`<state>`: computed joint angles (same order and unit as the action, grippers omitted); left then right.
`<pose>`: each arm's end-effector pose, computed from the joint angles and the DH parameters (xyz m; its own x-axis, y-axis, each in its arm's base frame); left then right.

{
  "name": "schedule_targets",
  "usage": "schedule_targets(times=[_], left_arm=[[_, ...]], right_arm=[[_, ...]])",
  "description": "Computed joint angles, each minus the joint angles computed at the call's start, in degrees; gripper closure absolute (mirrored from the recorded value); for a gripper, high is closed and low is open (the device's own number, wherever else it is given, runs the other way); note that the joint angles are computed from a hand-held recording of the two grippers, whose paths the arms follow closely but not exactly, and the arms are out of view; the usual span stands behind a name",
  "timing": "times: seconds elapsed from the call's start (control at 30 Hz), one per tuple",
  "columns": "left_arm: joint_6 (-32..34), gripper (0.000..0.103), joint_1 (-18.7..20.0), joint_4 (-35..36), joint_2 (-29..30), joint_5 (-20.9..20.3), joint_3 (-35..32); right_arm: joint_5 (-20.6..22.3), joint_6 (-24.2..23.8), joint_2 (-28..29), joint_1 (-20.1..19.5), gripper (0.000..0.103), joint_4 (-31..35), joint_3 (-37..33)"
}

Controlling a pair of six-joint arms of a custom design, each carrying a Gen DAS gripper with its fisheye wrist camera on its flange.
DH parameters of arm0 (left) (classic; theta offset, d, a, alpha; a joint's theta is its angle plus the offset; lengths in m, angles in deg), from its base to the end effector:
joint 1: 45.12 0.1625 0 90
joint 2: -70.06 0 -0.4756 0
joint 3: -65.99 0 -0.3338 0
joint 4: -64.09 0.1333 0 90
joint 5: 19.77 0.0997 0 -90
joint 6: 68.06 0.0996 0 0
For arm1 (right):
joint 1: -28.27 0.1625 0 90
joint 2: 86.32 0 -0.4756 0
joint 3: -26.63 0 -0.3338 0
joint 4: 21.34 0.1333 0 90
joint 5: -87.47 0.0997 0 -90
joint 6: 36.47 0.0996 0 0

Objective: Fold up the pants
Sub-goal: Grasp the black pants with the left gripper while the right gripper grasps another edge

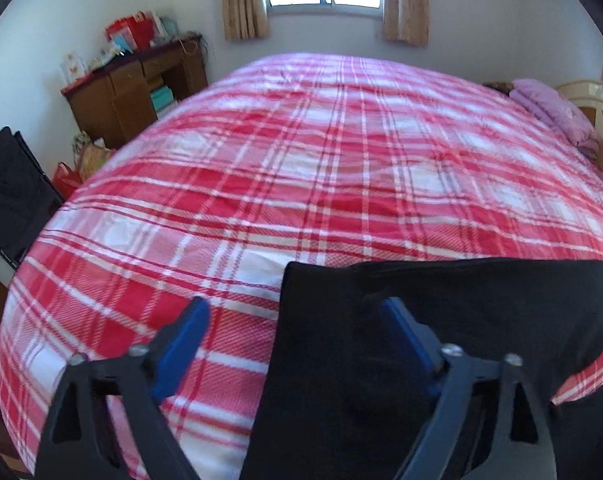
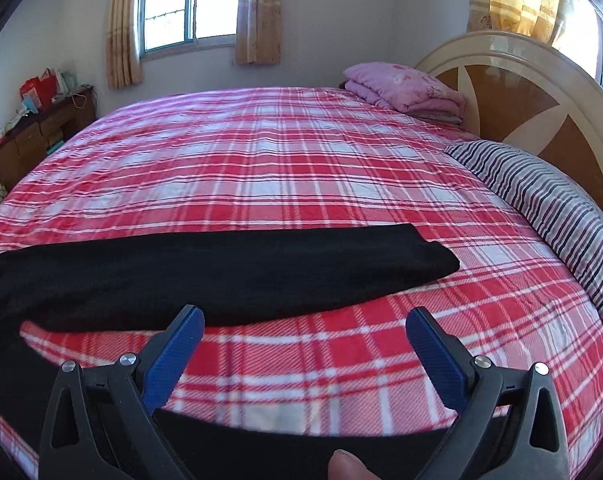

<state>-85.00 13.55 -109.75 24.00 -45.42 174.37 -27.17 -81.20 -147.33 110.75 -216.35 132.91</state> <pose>-0.1181 -0.6231 0.2058 -0.6591 -0.2864 -0.6953 0.3049 0.7434 -0.5953 0.0133 -0.6008 0.3819 -0.6531 -0.0135 0.7571 -0.5542 0.6899 -0.4658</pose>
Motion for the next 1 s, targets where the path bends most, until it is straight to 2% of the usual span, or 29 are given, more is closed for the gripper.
schedule_targets(times=[0.17, 0.3, 0.37, 0.43, 0.5, 0.53, 0.6, 0.73, 0.83, 1.0], left_arm=[[0.0, 0.036, 3.4, 6.7, 1.4, -2.9, -5.7], [0.7, 0.062, 4.7, 9.8, 1.4, -6.5, -7.3], [1.1, 0.064, 4.9, 8.6, 1.3, -7.4, -7.1], [2.3, 0.073, 5.1, 7.7, 1.0, -9.2, -7.0], [2.5, 0.077, 5.5, 7.8, 0.4, -11.5, -7.0], [2.0, 0.079, 5.6, 8.4, 0.2, -12.1, -7.3], [2.2, 0.080, 5.6, 10.1, 0.1, -12.2, -7.8], [1.9, 0.080, 5.9, 11.0, 0.2, -12.8, -8.5], [2.5, 0.080, 6.0, 10.5, 0.3, -12.9, -8.5], [2.8, 0.080, 6.0, 10.3, 0.4, -12.7, -8.5]], right_arm=[[-2.1, 0.2, 1.6, -0.7, 0.001, 4.5, -6.3], [-3.6, 1.4, 2.9, -1.8, 0.001, 10.0, -12.1], [-4.9, 1.8, 4.0, -2.4, 0.001, 12.5, -16.0], [-5.8, 2.5, 5.0, -2.9, 0.002, 14.8, -19.5], [-6.9, 3.2, 6.4, -3.4, 0.006, 17.0, -23.8], [-7.2, 3.9, 7.0, -3.8, 0.012, 18.8, -26.1], [-7.5, 5.1, 8.2, -4.4, 0.018, 22.5, -30.1], [-7.7, 7.7, 11.5, -5.5, 0.019, 30.4, -39.2], [-8.1, 7.5, 14.7, -6.1, 0.022, 35.9, -45.9], [-6.9, 9.2, 18.5, -7.0, 0.022, 44.7, -54.2]])
